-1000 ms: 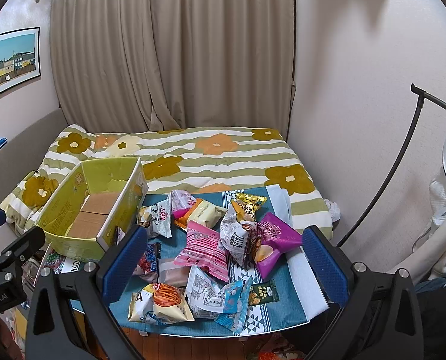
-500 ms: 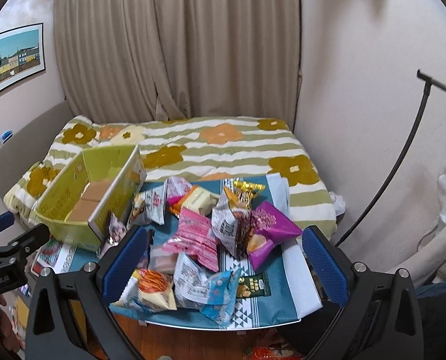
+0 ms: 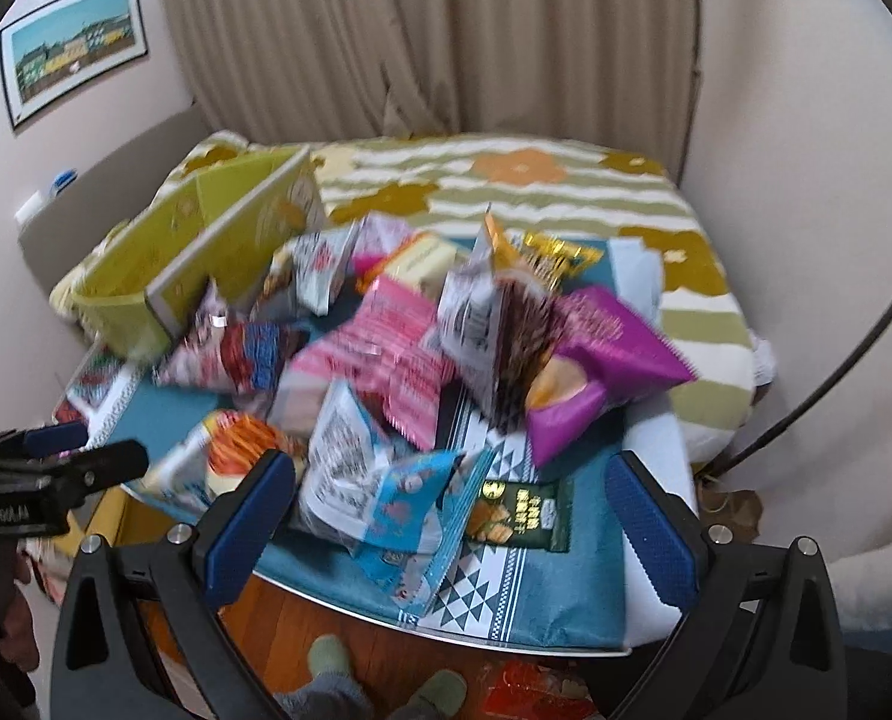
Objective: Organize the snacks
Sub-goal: 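Grasp the white-yellow chip bag with the left tool while the right tool grasps the white-blue bag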
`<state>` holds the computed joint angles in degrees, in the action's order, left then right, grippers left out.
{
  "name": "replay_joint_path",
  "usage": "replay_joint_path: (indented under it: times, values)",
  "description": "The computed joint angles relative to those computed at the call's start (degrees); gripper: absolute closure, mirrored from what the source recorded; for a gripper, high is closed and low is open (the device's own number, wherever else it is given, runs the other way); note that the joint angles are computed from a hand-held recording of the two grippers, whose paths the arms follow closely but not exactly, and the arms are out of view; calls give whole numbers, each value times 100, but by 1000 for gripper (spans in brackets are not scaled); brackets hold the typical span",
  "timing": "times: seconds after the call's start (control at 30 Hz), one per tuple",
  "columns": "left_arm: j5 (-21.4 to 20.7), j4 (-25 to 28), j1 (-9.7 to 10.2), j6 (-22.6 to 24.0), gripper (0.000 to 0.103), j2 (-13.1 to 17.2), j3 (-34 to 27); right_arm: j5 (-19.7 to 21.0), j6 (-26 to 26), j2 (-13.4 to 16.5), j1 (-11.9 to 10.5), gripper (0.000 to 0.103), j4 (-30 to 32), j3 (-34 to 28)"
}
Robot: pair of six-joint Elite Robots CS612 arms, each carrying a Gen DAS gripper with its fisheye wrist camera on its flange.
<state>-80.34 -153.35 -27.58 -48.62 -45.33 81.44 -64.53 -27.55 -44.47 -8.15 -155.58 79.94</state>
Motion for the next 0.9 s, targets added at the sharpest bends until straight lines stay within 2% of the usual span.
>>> replay_joint_path:
  times: [0.17,0.3,0.47,0.53,0.7,0.9]
  values:
    - [-543,130,120,-63,0,325,-367,279,-288,173,-26,0,415,-124]
    - [-755,164,178,-157,0,507,-537,474,-337,275,-18,0,753,-227]
    - [-1258,215,279,-258,1,708,-735,430,-398,421,41,0,979,-370]
    - [-1408,179,319,-295,5,747,-749,466,-437,456,52,0,1054,-415]
    - [-1435,308,347,-154,19,790,-849,439,-596,528,105,0,1193,-502]
    - [-1494,231,414,-105,24,798,-855,397,-658,591,153,0,1289,-599]
